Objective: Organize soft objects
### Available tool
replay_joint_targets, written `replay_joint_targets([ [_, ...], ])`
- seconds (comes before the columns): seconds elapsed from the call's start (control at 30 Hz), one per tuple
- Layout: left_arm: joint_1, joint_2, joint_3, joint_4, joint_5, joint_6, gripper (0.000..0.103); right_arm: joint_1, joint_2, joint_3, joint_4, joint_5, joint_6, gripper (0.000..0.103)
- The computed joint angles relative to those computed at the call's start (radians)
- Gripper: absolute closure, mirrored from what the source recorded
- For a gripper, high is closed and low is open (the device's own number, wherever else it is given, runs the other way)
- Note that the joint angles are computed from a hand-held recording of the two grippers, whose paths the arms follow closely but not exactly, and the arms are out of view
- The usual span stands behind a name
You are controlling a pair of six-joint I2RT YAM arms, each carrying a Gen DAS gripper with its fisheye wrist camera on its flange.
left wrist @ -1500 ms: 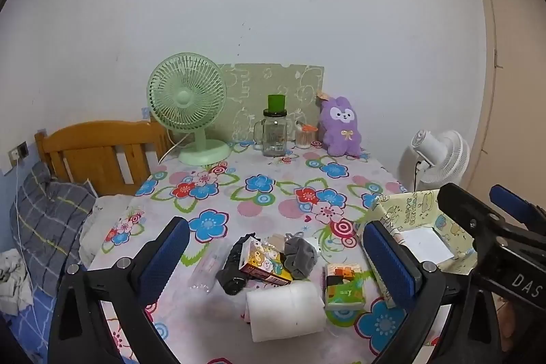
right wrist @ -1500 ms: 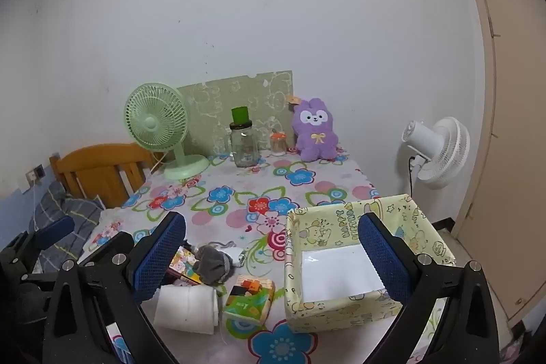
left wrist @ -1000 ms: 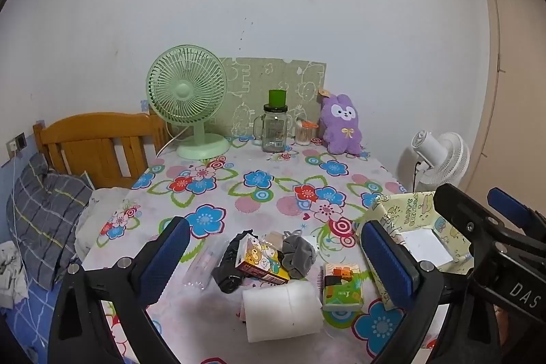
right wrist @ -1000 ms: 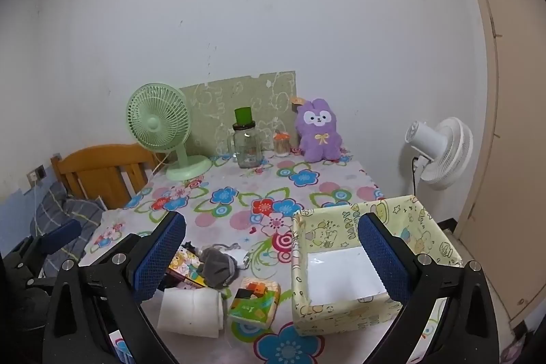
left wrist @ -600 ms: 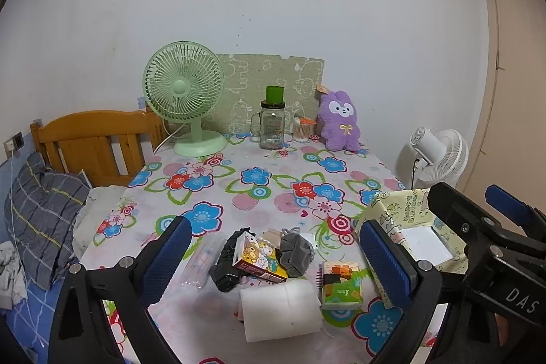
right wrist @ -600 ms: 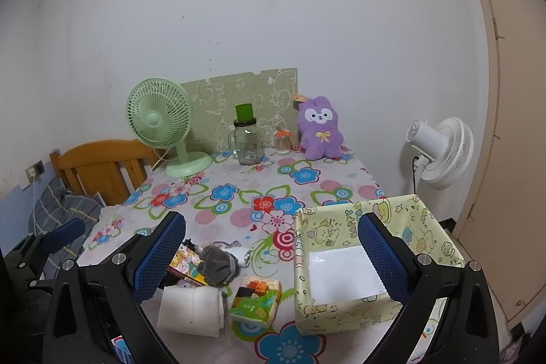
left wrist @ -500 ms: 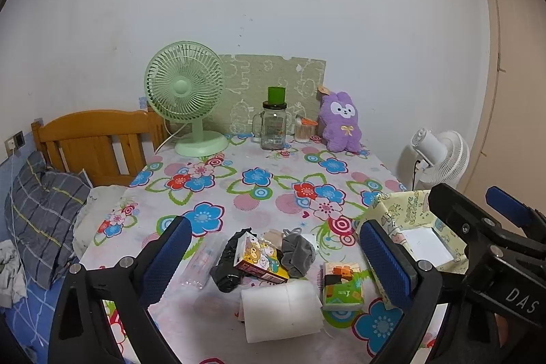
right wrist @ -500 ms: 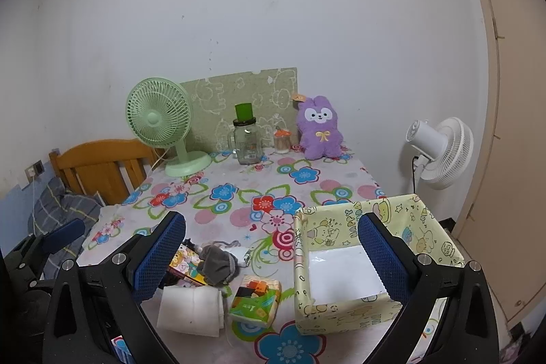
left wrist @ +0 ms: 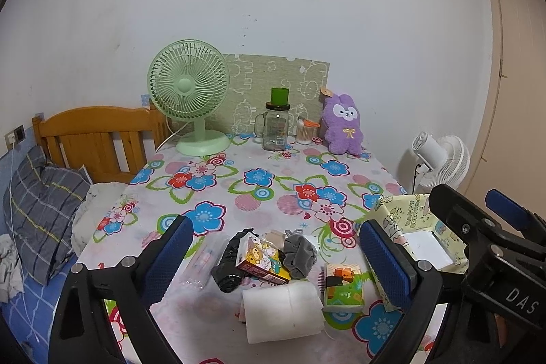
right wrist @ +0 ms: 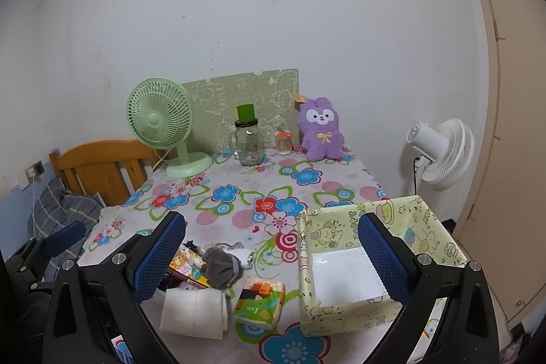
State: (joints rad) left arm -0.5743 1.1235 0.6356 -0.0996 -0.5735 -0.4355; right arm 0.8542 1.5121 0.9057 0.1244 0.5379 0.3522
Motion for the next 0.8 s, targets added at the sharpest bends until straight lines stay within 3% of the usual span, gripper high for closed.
replay_joint_targets([
  [0.8,0.008,-0.001,0.000,-0.001,0.011,0.003,0.008,0.006,-0.003,-0.005,0.003,0.002,0.008,0.001],
])
